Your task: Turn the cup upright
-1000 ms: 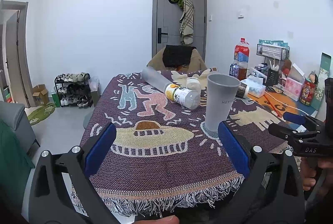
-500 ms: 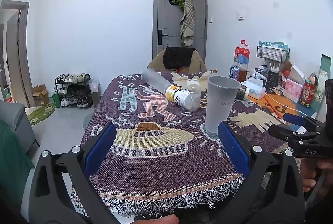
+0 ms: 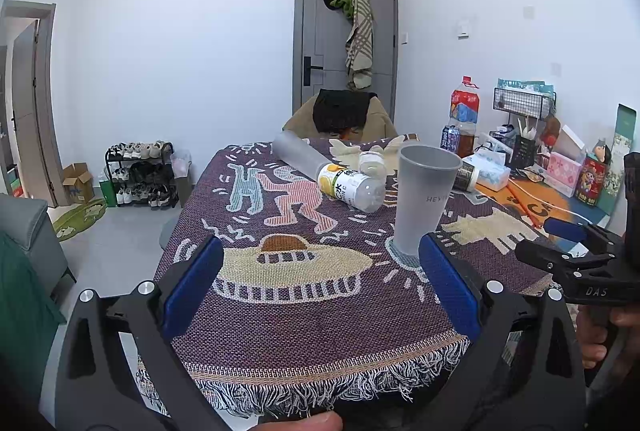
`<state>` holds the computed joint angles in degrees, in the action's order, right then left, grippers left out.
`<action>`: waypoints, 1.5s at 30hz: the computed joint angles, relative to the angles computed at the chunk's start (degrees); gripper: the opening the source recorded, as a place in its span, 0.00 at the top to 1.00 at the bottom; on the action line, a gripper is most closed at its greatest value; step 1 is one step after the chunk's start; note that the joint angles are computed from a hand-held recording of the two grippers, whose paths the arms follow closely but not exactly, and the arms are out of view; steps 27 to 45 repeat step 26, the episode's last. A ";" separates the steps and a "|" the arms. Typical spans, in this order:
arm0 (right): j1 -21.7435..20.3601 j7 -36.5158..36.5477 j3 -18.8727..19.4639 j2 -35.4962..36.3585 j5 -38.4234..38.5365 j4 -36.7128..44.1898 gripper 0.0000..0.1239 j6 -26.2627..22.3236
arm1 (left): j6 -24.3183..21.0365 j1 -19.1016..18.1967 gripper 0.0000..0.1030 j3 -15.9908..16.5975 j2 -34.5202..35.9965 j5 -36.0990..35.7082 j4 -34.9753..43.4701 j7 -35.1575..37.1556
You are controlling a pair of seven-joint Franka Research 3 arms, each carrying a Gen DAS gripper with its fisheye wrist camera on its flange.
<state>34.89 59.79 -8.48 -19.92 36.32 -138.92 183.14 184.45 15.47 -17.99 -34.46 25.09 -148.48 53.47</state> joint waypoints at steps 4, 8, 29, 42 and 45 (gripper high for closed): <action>-0.16 0.14 0.11 0.23 -0.14 0.08 0.23 -0.16 | -0.16 -0.21 0.05 0.20 0.07 -0.23 -0.01 -0.17; -0.38 0.22 0.17 0.48 -0.02 0.21 0.23 -0.32 | 0.02 0.55 0.05 -0.38 -0.08 -0.08 -0.04 -0.29; 0.92 -1.56 -1.26 1.38 1.11 0.64 0.23 -0.25 | -2.14 0.72 0.05 -0.71 1.57 0.64 1.11 -0.67; 0.92 -1.56 -1.26 1.38 1.11 0.64 0.23 -0.25 | -2.14 0.72 0.05 -0.71 1.57 0.64 1.11 -0.67; 0.92 -1.56 -1.26 1.38 1.11 0.64 0.23 -0.25 | -2.14 0.72 0.05 -0.71 1.57 0.64 1.11 -0.67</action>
